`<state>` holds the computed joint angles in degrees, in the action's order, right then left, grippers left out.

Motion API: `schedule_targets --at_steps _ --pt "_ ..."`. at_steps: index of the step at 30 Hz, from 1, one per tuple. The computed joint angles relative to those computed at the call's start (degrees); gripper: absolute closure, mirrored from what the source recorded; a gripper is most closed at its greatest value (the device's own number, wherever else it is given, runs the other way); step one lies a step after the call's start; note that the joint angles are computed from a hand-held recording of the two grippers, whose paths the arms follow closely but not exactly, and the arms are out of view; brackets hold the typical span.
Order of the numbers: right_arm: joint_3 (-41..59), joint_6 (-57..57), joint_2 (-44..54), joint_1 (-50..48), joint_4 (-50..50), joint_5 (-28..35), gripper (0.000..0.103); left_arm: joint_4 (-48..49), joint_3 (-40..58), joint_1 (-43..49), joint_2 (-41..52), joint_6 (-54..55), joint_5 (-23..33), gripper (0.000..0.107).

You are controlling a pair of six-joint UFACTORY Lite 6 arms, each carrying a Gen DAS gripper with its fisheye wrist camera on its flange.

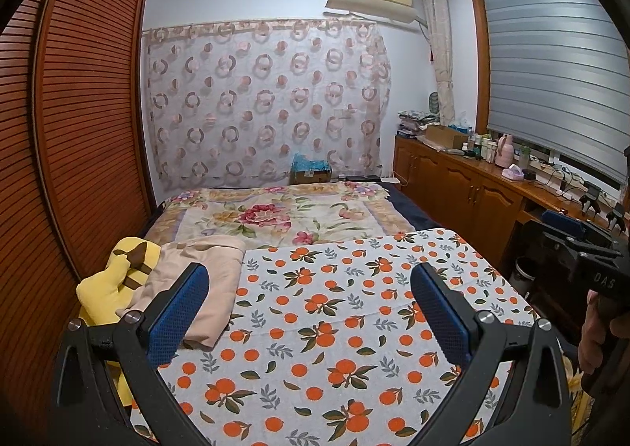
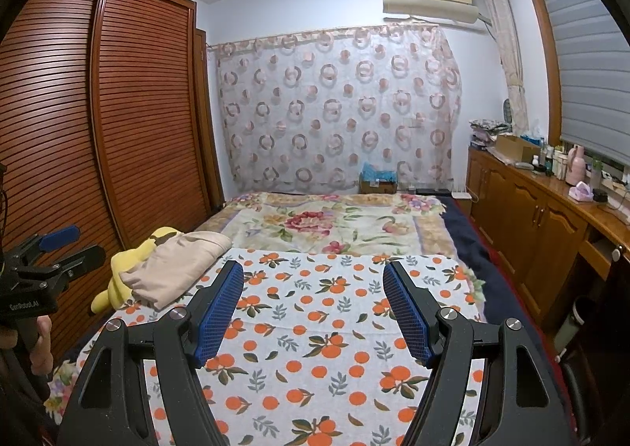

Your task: Fold small clothes

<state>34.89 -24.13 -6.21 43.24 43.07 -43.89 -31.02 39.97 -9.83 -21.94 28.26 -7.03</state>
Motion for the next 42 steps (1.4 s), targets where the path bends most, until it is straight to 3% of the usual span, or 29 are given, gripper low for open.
schedule_targets --at_steps 22,25,37,42 --pt "-0.2 1.1 -0.1 -1.8 -2.5 0.7 0.028 3.4 0.1 0.5 0.2 -3.2 0.1 0.005" --pt "-0.4 1.2 0.1 -1.7 -2.6 0.3 0.028 9.8 -0.4 1.4 -0.2 -9.6 -0.2 0.005" --pt "-0.6 1.8 0.0 -2.4 -3.7 0.5 0.028 9.0 -0.4 1.3 -0.2 -8.7 -0.2 0.005" --pt "-0.6 2.1 0.0 -2.6 -4.0 0.5 0.028 14.0 -0.4 2.0 -0.2 -13.5 0.1 0.005"
